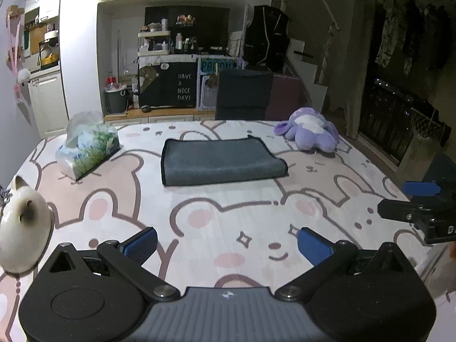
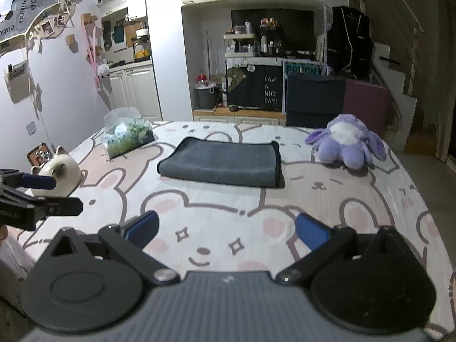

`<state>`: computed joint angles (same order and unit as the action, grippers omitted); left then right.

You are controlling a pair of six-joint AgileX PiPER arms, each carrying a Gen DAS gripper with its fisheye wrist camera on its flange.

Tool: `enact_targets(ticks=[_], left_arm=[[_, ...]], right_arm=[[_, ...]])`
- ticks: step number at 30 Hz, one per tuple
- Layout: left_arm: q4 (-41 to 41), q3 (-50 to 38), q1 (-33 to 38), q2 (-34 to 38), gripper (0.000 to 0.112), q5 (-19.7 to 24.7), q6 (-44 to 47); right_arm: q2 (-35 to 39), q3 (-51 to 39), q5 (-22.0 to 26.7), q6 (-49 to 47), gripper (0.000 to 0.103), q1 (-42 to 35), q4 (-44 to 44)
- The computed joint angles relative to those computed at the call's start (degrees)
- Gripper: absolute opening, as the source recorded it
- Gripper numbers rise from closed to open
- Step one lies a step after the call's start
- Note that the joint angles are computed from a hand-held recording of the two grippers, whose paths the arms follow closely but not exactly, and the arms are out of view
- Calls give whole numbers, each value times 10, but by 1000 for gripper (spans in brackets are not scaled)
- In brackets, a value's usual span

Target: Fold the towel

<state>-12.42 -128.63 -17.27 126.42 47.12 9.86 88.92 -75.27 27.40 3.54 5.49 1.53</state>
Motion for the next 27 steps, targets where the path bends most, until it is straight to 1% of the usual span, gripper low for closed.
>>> enact_targets(ticks=[3, 6, 13, 15, 17, 20, 24, 27], left_arm=[[12, 25, -2, -12, 103, -9, -4], [26, 61, -6, -31, 103, -27, -13], [21, 137, -3, -70, 103, -64, -13], [16, 155, -3, -79, 103, -74, -7], [12, 165, -2, -84, 103, -79, -5], [-2, 181, 1, -91, 103, -87, 8], [-8, 198, -2, -99, 103, -97, 24], [-9, 207, -3, -103, 103, -100, 29]], right_arm=[[-8, 10, 1, -15, 103, -1, 19], [-17, 24, -8, -2, 103, 4, 3], [-39, 58, -30, 8, 103, 14, -14], [-43, 63, -30, -12, 103, 13, 5], [-47, 71, -30, -13, 103, 17, 3], [-55, 84, -34, 12, 103, 26, -27], [-63, 97, -42, 27, 103, 29, -41], [-63, 98, -45, 1, 103, 19, -10]])
